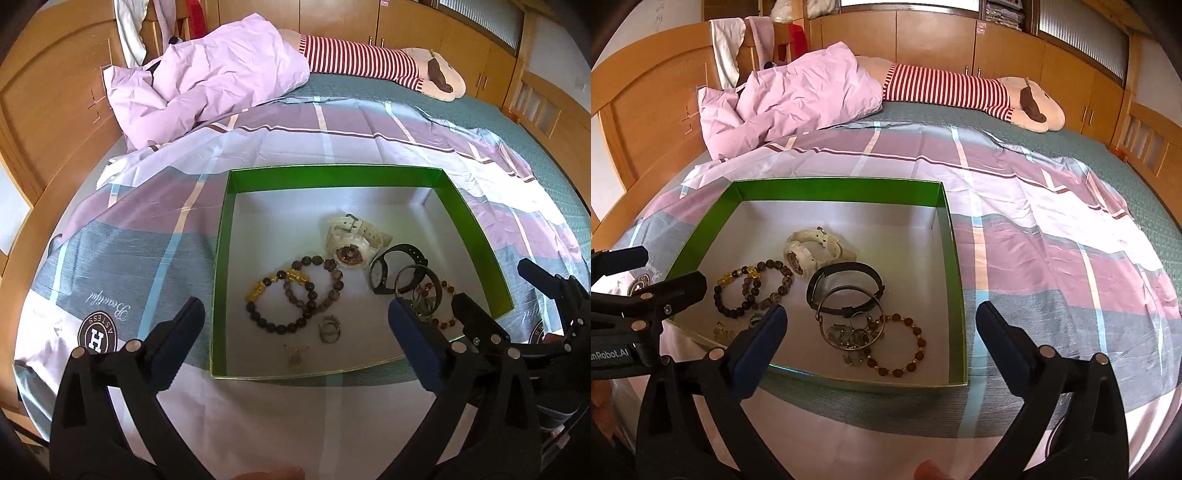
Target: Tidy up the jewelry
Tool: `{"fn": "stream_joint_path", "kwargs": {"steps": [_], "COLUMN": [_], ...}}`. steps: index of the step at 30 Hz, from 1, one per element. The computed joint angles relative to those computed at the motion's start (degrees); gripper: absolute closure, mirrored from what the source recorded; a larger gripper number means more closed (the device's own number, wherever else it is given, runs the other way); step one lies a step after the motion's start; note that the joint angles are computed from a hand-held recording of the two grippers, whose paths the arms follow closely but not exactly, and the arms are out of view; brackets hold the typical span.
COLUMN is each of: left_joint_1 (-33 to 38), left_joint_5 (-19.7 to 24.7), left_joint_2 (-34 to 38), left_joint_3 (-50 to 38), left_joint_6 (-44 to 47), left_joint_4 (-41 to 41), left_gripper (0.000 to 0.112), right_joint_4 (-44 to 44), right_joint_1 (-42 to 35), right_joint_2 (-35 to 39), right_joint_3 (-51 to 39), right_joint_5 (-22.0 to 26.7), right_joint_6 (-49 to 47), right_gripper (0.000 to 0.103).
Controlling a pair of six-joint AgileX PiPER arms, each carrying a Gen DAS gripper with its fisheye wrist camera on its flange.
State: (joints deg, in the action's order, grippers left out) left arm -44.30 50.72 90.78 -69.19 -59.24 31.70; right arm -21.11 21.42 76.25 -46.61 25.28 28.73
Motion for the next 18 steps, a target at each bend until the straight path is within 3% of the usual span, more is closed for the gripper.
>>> {"fn": "stream_joint_path", "kwargs": {"steps": [18], "left_joint_1": [-0.3], "left_joint_5": [0.5], "left_joint_2": [0.4], "left_joint_3": [-0.3], "left_joint_6": [0.0], "left_joint_4": [-0.2], "left_gripper": [0.014], "right_joint_4": [-0.8], "right_joint_1": [0.8], "right_joint_2": [0.0], "right_joint_3": [0.0], "right_joint_5": [0.7], "right_joint_6": [0.7], "right_gripper": [0.004]}}
